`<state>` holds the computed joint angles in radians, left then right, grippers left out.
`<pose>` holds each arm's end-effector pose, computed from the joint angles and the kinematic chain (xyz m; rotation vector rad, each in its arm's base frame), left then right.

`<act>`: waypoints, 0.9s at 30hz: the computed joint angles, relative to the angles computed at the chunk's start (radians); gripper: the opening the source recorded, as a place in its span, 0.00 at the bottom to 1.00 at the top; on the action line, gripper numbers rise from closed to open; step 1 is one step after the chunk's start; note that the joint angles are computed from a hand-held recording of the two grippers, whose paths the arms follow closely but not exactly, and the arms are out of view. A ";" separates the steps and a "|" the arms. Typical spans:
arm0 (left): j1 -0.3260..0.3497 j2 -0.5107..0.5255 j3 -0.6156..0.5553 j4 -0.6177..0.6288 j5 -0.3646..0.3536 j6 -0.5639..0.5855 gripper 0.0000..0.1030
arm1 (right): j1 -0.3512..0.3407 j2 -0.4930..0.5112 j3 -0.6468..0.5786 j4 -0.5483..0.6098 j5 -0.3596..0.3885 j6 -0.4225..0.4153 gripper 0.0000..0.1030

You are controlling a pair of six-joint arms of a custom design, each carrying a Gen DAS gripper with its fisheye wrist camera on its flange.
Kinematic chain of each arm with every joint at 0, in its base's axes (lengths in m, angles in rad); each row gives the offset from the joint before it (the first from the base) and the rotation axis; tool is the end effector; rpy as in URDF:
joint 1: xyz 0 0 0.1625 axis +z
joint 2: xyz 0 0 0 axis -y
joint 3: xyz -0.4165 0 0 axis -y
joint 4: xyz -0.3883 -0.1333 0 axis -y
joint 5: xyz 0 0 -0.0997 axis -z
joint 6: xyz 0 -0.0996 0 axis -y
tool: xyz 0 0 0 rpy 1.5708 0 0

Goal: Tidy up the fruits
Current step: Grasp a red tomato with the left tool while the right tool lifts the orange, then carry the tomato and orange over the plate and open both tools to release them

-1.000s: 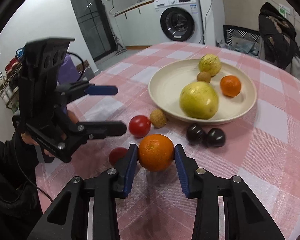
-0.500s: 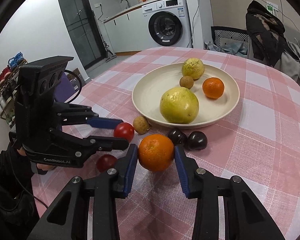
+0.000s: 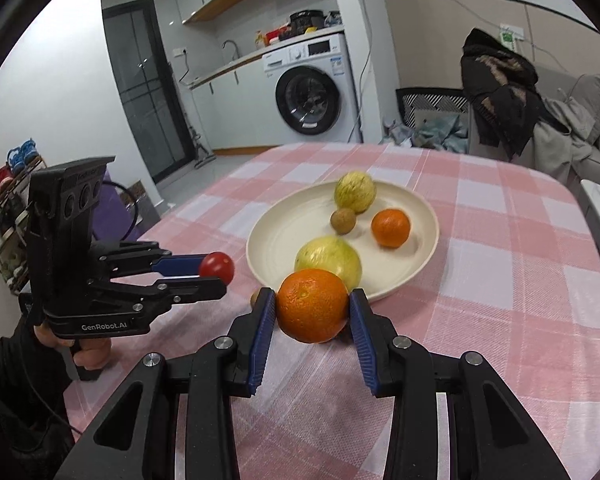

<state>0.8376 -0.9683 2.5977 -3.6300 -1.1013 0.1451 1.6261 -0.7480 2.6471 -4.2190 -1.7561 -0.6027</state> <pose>-0.0956 -0.3727 0.0788 1.0274 2.5211 -0.7564 0.1324 -0.3129 0.0744 0.7550 -2.5072 0.9246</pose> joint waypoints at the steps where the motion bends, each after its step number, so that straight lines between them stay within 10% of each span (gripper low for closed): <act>1: 0.001 -0.004 -0.003 0.001 0.005 0.002 0.26 | 0.005 0.007 -0.003 -0.025 -0.006 0.005 0.37; 27: 0.012 0.150 -0.149 -0.105 0.109 0.059 0.26 | -0.028 -0.013 -0.124 -0.002 -0.048 0.140 0.37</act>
<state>0.8499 -0.8188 2.4491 -3.7346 -0.9928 0.2040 1.5977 -0.7611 2.5233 -4.2209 -1.8045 -0.4626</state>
